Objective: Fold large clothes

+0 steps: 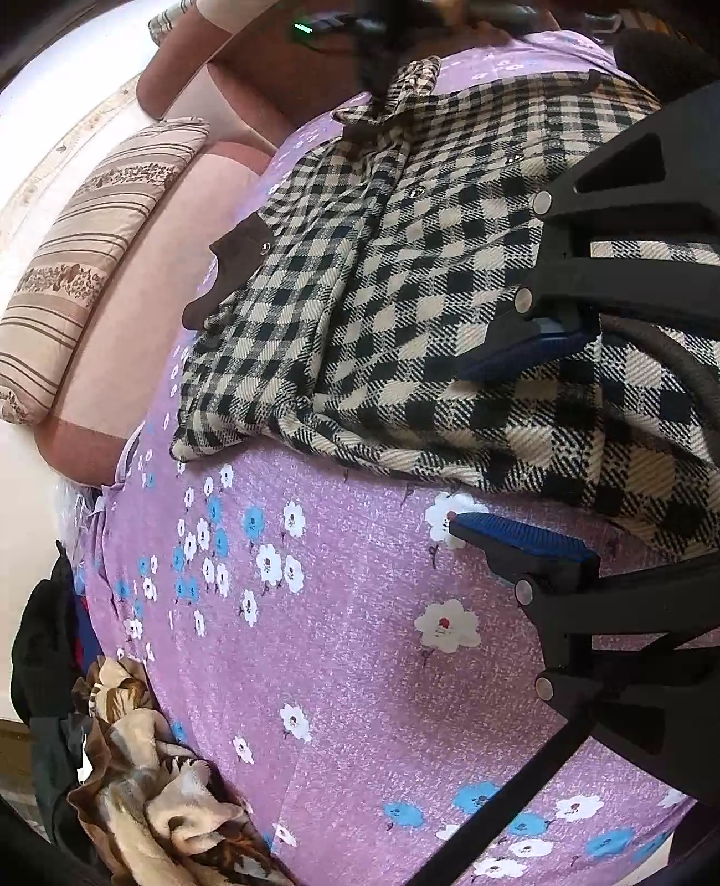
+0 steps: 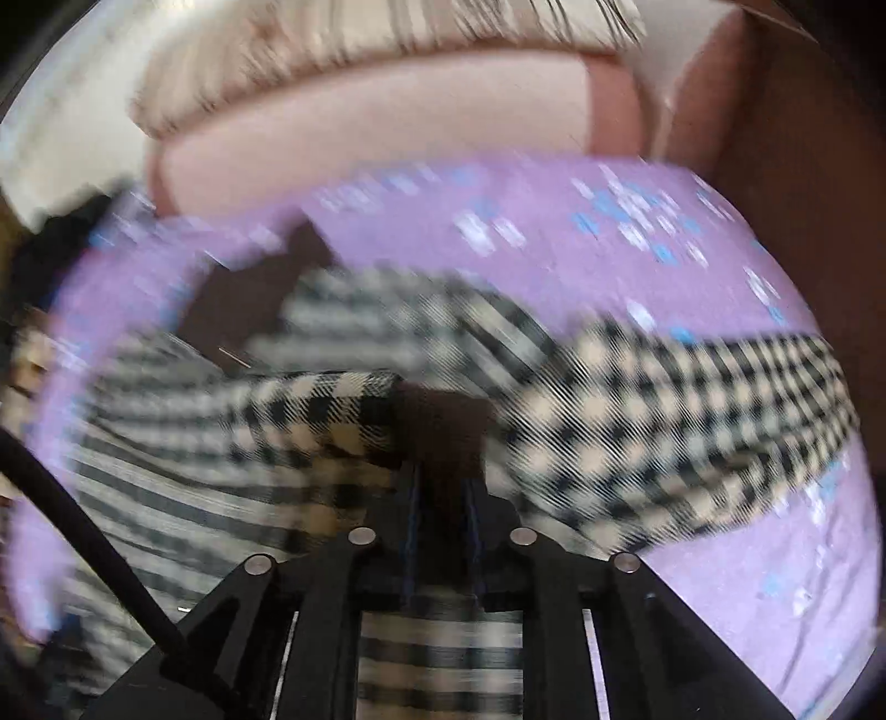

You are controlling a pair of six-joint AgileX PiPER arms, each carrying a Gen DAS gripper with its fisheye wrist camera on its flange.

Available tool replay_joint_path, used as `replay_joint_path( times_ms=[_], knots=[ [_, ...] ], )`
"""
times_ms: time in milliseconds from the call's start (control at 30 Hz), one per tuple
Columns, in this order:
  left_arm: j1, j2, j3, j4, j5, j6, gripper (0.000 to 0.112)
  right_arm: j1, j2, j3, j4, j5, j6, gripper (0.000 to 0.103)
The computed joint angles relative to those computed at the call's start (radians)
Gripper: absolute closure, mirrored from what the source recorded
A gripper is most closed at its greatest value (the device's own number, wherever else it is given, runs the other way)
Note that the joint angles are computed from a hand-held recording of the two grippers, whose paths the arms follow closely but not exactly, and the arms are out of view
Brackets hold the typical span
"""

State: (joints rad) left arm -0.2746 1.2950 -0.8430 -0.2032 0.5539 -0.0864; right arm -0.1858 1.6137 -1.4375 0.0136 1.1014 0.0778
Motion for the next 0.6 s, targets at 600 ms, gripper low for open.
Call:
replay_joint_path(
  times_ms=[600],
  knots=[
    [-0.228, 0.044, 0.008, 0.515, -0.044, -0.498, 0.031, -0.845, 0.050, 0.061, 0.332, -0.076, -0.417, 0.064]
  ],
)
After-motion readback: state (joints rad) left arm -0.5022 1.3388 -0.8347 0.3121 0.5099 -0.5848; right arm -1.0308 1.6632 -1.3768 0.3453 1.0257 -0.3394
